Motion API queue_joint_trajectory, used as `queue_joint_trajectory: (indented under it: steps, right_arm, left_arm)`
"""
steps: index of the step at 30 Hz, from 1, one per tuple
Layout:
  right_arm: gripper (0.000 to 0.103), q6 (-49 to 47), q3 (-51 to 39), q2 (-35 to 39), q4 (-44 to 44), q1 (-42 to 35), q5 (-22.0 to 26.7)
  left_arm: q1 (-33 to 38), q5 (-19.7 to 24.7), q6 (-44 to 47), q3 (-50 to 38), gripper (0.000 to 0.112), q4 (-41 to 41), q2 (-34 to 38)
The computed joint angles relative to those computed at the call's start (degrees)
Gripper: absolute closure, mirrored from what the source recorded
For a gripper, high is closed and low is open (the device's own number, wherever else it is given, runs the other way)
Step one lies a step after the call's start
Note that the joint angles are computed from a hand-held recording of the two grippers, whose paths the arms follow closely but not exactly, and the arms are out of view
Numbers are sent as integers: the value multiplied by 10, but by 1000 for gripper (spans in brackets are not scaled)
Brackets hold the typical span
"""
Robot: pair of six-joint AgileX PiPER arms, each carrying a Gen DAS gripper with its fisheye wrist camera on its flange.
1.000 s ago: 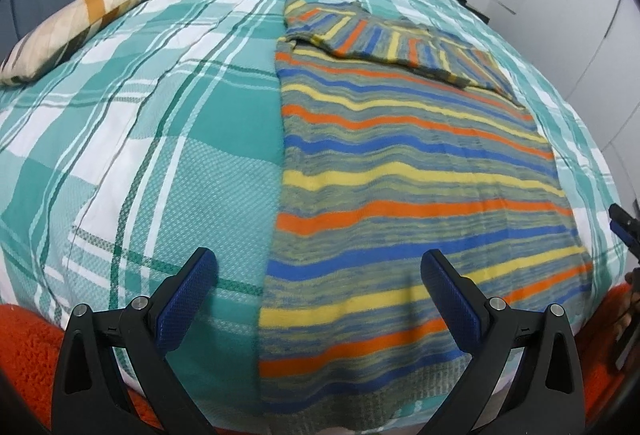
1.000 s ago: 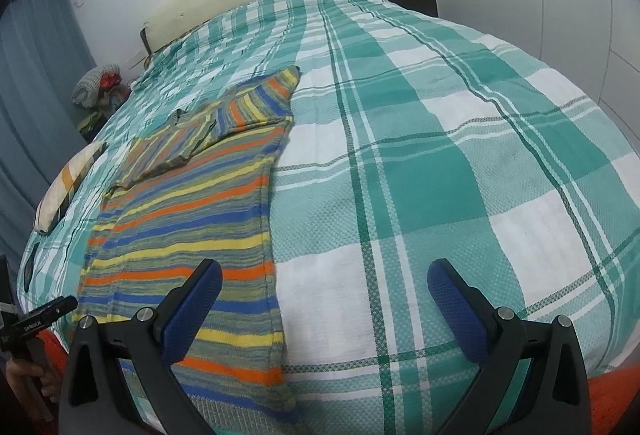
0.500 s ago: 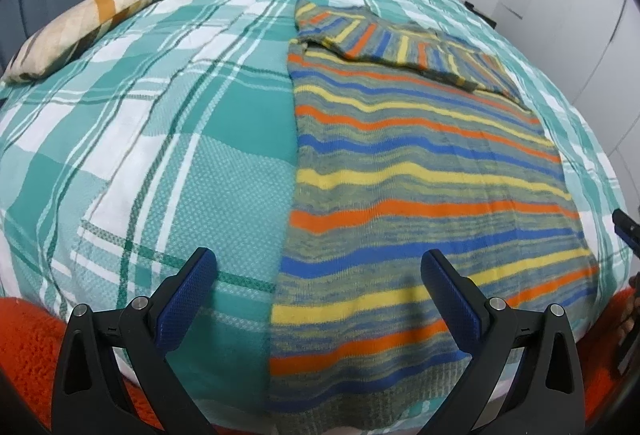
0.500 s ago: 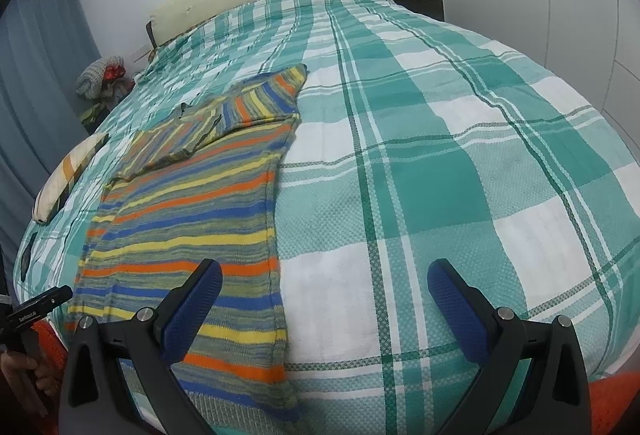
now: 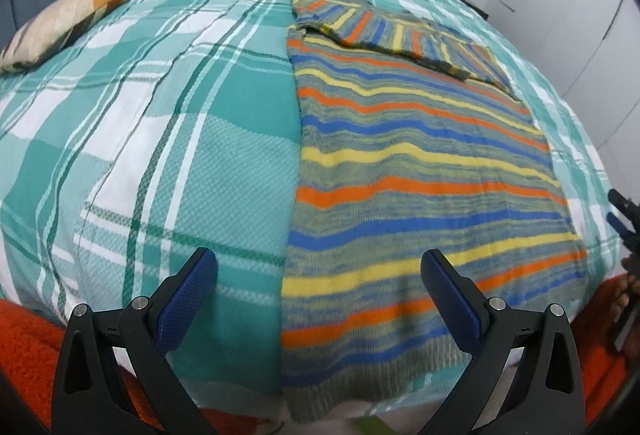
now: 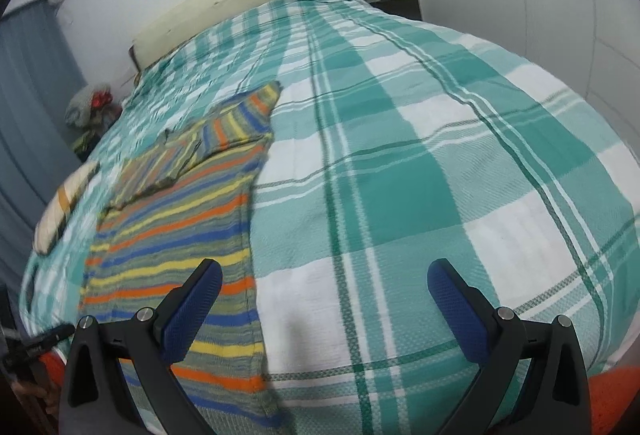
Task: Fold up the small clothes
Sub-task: 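Grasp the sweater hem with the left tool while the right tool grasps it too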
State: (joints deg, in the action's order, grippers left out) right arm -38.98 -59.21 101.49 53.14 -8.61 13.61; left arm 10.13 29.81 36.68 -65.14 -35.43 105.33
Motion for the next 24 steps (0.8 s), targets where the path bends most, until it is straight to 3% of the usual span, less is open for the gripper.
queue_joint_trajectory:
  steps: [4, 6, 8, 11, 12, 15, 20, 22, 23, 24]
  right_arm:
    - [2, -33, -14, 0, 42, -33, 77]
    - [2, -5, -56, 15, -5, -54, 180]
    - [2, 39, -106, 36, -78, -61, 272]
    - [12, 103, -183, 83, -189, -51, 429]
    - [16, 107, -190, 92, -195, -49, 454]
    - [18, 93, -184, 105, -190, -36, 476]
    - [19, 134, -192, 131, -222, -2, 448]
    - [21, 135, -190, 133, -237, 11, 445]
    - [29, 128, -189, 131, -240, 16, 446]
    - [44, 118, -188, 129, -233, 17, 450]
  left_arm:
    - [20, 72, 37, 5, 10, -9, 3]
    - [17, 93, 38, 8, 10, 11, 12]
    - [3, 81, 28, 14, 11, 44, 18]
    - [-10, 62, 24, 27, 11, 62, 14]
    - [-11, 67, 32, 28, 11, 60, 12]
    - [2, 98, 80, 26, 14, 11, 9]
    - [14, 121, 54, 12, 39, 8, 18]
    - [19, 128, 31, 6, 59, 20, 17]
    - [23, 137, 20, 1, 68, 23, 19]
    - [26, 148, 11, -5, 89, 27, 24]
